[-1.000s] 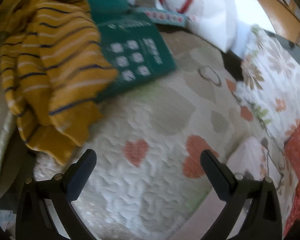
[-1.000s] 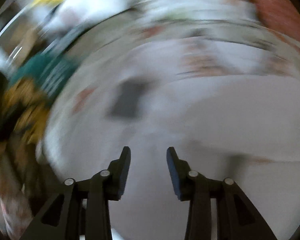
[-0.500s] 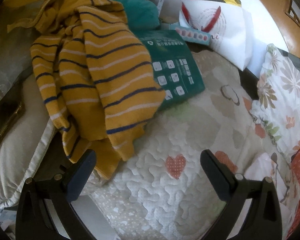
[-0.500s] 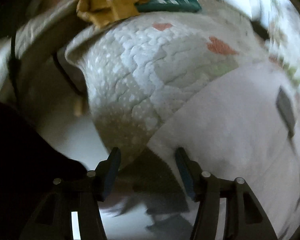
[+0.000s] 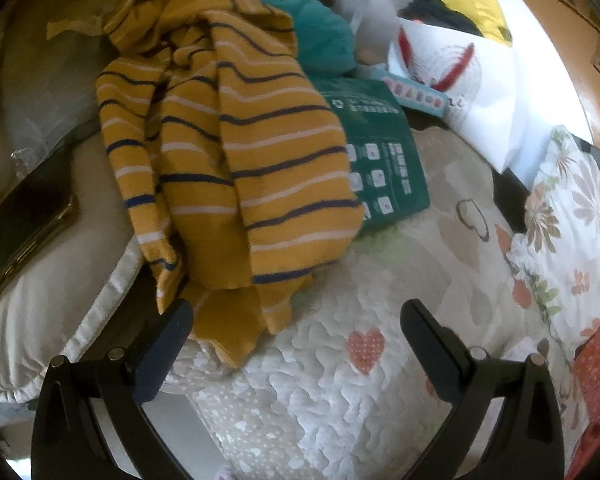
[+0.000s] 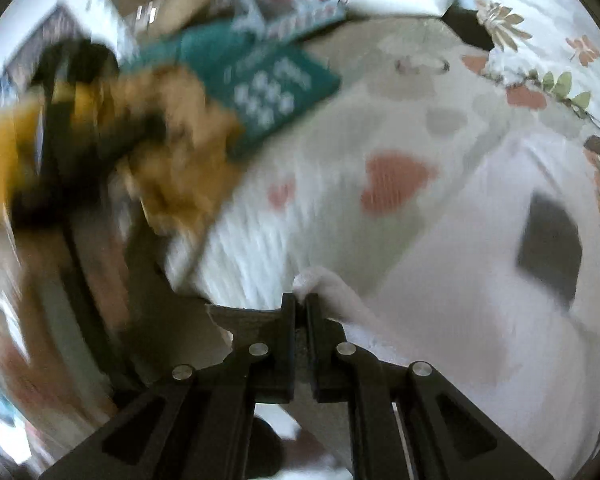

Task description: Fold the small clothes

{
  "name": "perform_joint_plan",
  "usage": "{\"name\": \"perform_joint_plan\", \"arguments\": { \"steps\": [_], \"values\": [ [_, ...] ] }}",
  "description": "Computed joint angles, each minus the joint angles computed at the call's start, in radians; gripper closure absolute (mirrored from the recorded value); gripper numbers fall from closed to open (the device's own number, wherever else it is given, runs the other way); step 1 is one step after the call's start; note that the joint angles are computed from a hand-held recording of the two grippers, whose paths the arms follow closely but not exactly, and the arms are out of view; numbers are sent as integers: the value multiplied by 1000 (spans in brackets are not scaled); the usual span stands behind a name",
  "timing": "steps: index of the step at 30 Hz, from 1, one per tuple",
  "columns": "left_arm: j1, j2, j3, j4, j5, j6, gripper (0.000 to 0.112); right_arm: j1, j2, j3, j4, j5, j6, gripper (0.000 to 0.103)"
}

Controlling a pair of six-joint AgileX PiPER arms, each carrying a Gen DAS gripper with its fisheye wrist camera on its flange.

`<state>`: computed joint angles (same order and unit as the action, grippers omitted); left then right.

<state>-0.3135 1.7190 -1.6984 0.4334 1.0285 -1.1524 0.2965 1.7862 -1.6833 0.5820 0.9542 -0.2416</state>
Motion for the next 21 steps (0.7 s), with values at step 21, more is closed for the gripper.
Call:
{"name": "perform_joint_plan", "arguments": {
  "steps": [21],
  "values": [
    [-119,252,-364,-45,129,96,9,-594,13,-413,316,238,116,97]
  ]
}}
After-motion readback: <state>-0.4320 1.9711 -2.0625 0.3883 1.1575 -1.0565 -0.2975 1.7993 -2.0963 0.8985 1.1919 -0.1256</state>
